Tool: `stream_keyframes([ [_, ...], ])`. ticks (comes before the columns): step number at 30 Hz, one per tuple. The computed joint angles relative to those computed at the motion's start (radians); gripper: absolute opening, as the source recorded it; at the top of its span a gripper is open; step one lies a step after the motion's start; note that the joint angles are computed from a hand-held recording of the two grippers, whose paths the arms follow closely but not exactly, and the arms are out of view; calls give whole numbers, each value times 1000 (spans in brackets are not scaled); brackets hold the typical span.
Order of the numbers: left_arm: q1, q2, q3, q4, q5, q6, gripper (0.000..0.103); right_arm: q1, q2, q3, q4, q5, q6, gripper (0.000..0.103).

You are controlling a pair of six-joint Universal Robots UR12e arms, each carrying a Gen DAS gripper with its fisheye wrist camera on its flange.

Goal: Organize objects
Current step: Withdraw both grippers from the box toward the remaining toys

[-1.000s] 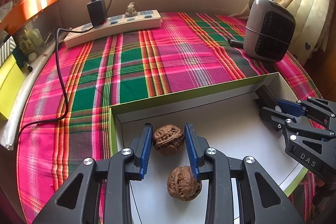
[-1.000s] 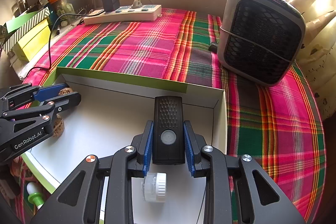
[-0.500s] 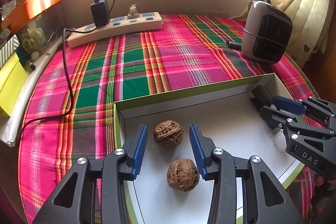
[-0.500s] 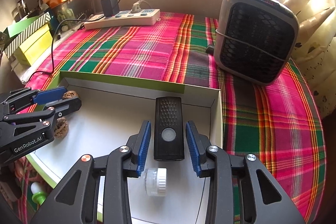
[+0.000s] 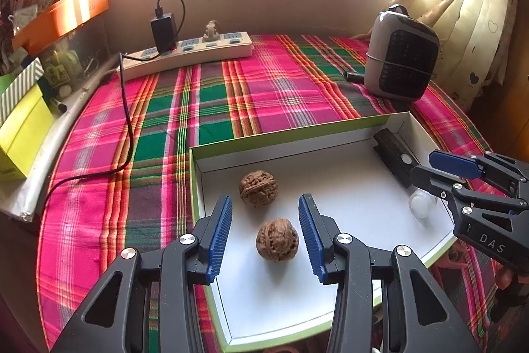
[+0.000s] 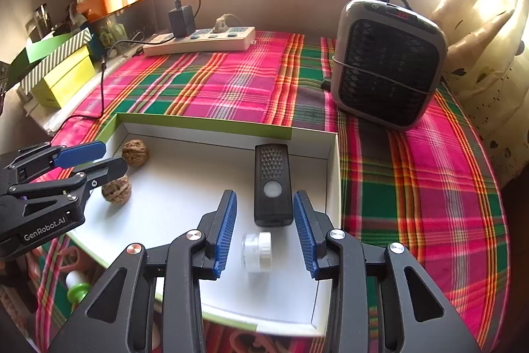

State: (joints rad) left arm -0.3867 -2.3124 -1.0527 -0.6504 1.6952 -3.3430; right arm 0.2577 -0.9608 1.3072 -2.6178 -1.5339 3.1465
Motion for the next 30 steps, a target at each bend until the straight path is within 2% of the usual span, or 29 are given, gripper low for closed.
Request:
stream_keyframes([
  [23, -14, 125, -217, 162, 27, -45, 41, -12, -108, 188, -158, 27, 48, 38],
  [30, -12, 159, -281, 195, 30, -71, 41, -16, -133, 237, -191, 37, 36, 39],
])
